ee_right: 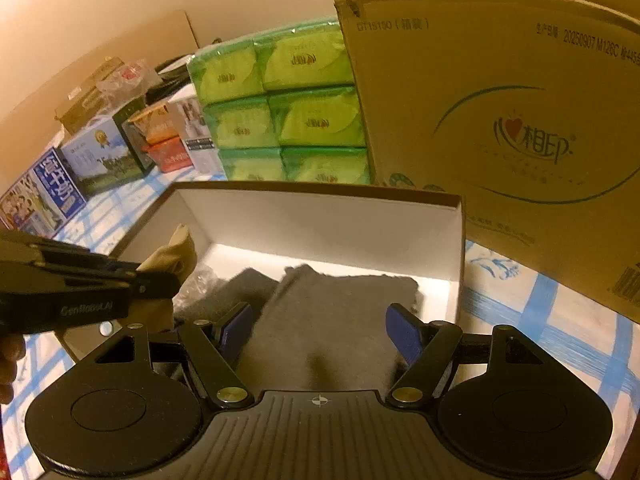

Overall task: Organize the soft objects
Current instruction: 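Lower cloth and stocking into the box while both grippers open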

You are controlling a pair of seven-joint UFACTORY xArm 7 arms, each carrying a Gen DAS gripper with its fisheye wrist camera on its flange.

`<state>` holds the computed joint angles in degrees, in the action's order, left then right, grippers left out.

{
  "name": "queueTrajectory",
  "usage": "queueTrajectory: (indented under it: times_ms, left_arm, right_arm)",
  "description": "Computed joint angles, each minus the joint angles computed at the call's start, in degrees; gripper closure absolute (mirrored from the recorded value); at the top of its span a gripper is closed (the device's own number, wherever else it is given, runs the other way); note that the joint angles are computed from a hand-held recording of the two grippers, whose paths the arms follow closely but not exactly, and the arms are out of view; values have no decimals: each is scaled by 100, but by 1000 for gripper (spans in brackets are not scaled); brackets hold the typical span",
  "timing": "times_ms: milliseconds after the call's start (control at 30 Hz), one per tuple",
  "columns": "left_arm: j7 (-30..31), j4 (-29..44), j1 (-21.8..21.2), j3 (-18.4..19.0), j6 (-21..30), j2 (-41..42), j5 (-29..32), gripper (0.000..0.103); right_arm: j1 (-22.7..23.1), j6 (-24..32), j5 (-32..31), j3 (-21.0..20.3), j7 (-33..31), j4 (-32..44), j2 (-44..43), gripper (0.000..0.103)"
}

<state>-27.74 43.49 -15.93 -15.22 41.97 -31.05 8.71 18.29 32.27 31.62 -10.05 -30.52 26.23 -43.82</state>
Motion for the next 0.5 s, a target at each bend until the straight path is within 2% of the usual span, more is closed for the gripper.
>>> queueTrajectory:
  times_ms: [167,233,267,333,367,500]
  left_arm:
    - [-61,84,27,-60,-155,197,108,94]
    - [-72,109,27,-50,-277,255,138,90]
    - [-132,112,60,-84,-338,260,198,85]
    - [-365,138,198,-212,-417,268,416,66]
    - [-433,127,224,-229,-462,248,481,54]
    - [-369,53,138,-119,-525,142,446,52]
  right_arm:
    - [18,-68,-55,49,-33,-32,8,29]
    - [15,-91,-75,57,-19,-31,12,29]
    - [16,-104,-89,59,-21,-30,10,29]
    - [31,-123,-110,72,-14,-14,21,29]
    - [30,-126,-122,81,1,-13,13,29]
    - [60,-125,-155,79,0,-33,-64,29]
